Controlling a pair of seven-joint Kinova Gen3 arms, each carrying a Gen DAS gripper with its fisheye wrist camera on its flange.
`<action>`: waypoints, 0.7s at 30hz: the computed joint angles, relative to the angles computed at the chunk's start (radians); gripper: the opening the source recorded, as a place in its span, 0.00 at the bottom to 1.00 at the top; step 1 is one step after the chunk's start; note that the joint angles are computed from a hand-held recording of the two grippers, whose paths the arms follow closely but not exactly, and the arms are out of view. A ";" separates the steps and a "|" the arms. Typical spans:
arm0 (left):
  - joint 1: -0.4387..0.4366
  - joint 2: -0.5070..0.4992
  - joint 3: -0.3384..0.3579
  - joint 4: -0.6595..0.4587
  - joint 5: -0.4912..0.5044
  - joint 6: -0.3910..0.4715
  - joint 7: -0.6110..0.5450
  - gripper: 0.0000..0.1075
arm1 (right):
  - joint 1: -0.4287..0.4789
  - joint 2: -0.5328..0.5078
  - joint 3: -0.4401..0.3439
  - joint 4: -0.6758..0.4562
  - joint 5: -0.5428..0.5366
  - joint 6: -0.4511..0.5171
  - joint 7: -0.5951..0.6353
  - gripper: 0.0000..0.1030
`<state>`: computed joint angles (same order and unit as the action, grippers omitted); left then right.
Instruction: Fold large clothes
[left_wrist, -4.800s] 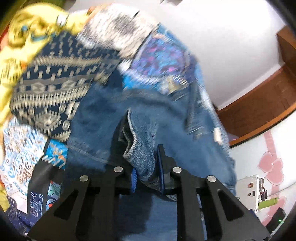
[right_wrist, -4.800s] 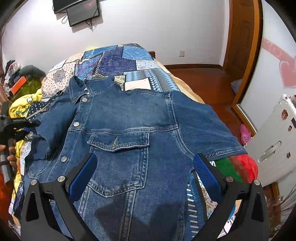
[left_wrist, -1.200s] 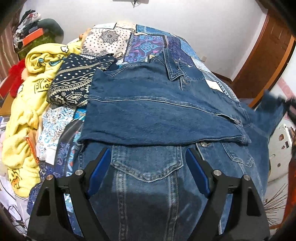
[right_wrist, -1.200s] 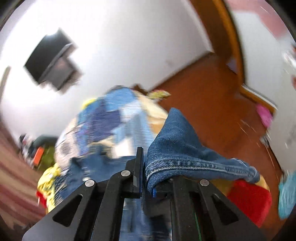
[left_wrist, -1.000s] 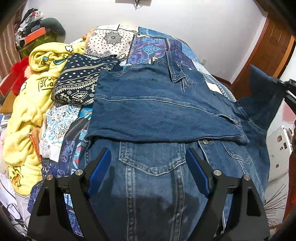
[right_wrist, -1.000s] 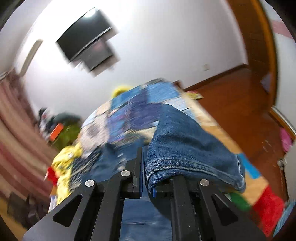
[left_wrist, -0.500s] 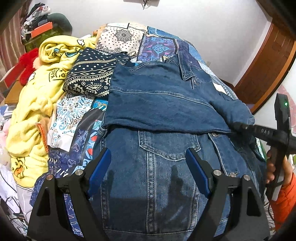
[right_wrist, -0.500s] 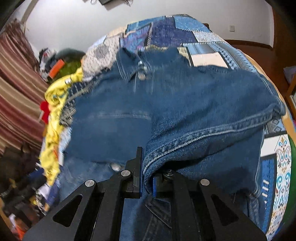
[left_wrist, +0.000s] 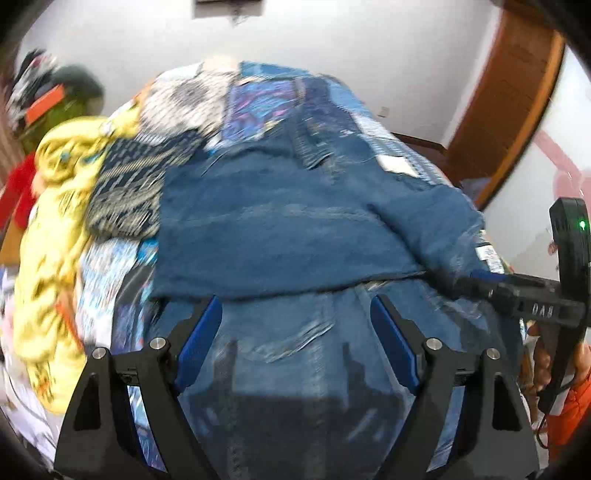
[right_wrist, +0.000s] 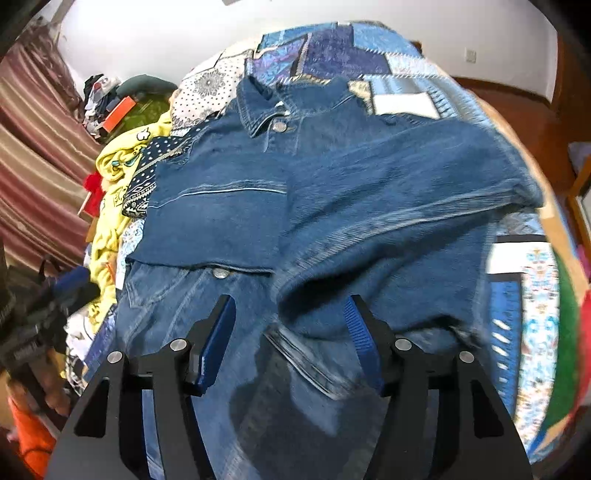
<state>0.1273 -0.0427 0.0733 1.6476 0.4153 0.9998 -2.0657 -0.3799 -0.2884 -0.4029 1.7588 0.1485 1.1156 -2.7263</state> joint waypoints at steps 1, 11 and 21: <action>0.017 0.002 0.021 -0.020 -0.015 -0.009 0.020 0.76 | 0.005 -0.017 -0.008 0.004 0.011 0.017 -0.014 0.57; 0.161 0.110 0.127 -0.218 -0.020 0.037 0.051 0.79 | 0.135 -0.163 -0.098 0.043 0.100 0.255 -0.135 0.58; 0.415 0.352 0.198 -0.446 -0.258 0.131 0.142 0.79 | 0.227 -0.243 -0.070 0.123 0.048 0.244 -0.133 0.59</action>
